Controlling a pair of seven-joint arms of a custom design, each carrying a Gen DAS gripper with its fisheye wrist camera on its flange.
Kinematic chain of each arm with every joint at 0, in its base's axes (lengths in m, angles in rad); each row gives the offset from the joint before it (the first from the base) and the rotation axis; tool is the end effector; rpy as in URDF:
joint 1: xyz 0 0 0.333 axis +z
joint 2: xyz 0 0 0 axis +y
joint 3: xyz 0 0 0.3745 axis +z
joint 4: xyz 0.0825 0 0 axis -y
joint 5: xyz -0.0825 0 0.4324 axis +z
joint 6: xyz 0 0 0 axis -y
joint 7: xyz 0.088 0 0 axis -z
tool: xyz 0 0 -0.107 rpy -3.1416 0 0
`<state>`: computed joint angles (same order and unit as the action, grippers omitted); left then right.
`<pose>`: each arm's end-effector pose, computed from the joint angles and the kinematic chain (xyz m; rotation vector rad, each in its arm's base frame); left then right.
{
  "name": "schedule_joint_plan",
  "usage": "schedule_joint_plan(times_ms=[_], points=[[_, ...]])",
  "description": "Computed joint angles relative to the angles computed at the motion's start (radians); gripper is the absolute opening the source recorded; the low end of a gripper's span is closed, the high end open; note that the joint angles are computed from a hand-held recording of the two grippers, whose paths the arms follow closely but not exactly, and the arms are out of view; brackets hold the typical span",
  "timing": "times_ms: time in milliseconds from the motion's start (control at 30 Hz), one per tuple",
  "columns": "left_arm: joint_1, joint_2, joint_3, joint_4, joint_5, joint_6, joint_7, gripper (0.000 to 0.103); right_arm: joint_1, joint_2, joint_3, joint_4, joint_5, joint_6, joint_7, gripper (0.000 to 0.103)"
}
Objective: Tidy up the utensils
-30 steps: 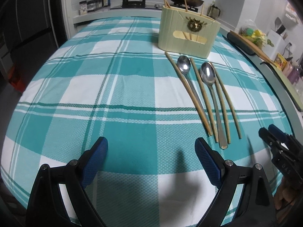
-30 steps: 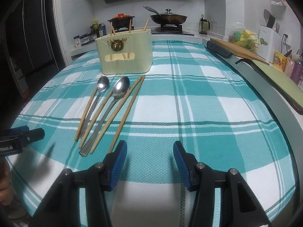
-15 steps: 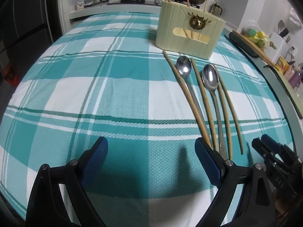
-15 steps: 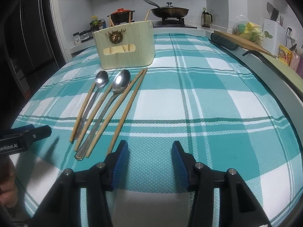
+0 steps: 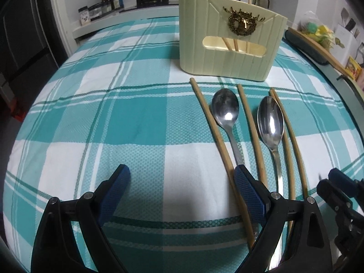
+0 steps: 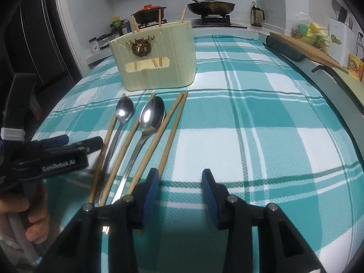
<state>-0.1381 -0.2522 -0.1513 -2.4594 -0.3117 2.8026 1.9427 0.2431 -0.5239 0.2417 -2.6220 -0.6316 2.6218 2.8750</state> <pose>0.4969 -0.1362 0.4836 -1.4962 2.2704 -0.7161 0.3711 0.2174 0.4915 -1.4682 2.0789 -0.6799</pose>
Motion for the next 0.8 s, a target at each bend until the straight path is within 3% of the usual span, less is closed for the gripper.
schedule_joint_plan(times_ms=[167, 233, 333, 367, 400, 500, 567, 667, 733, 767, 800], points=[[-0.001, 0.008, 0.007, 0.004, -0.009, 0.003, 0.01, 0.094, 0.027, 0.084, -0.037, 0.061, 0.037, -0.015, -0.105, 0.025], [-0.018, 0.002, 0.023, 0.0, -0.043, -0.003, 0.043, 0.088, 0.045, 0.116, -0.05, 0.082, 0.062, -0.029, -0.158, 0.02], [-0.053, -0.006, 0.05, 0.007, -0.128, -0.041, 0.128, 0.066, 0.044, 0.143, -0.034, 0.1, 0.047, -0.038, -0.179, 0.017], [-0.057, -0.01, 0.051, 0.007, -0.143, -0.046, 0.148, 0.05, 0.036, 0.151, -0.018, 0.111, 0.021, -0.063, -0.172, 0.012], [-0.037, -0.011, 0.029, 0.004, -0.108, -0.045, 0.127, 0.021, 0.035, 0.151, -0.016, 0.112, 0.01, -0.07, -0.161, 0.011], [-0.027, -0.016, 0.01, -0.017, -0.068, -0.016, 0.13, 0.01, 0.035, 0.132, -0.019, 0.102, 0.003, -0.095, -0.124, 0.009], [-0.029, -0.025, 0.013, -0.026, -0.068, -0.016, 0.133, 0.009, 0.036, 0.109, -0.019, 0.086, 0.002, -0.111, -0.1, 0.007], [-0.054, -0.038, 0.067, -0.005, -0.163, -0.104, 0.176, 0.011, 0.041, 0.072, -0.02, 0.063, 0.009, -0.145, -0.082, 0.006], [-0.067, -0.043, 0.103, 0.012, -0.272, -0.159, 0.221, 0.032, 0.047, 0.047, -0.018, 0.046, 0.017, -0.161, -0.074, 0.006], [-0.057, -0.045, 0.096, 0.015, -0.289, -0.155, 0.215, 0.058, 0.048, 0.036, -0.014, 0.039, 0.016, -0.171, -0.067, 0.006], [-0.051, -0.044, 0.088, 0.017, -0.305, -0.141, 0.21, 0.067, 0.05, 0.028, -0.01, 0.034, 0.016, -0.18, -0.062, 0.006]])
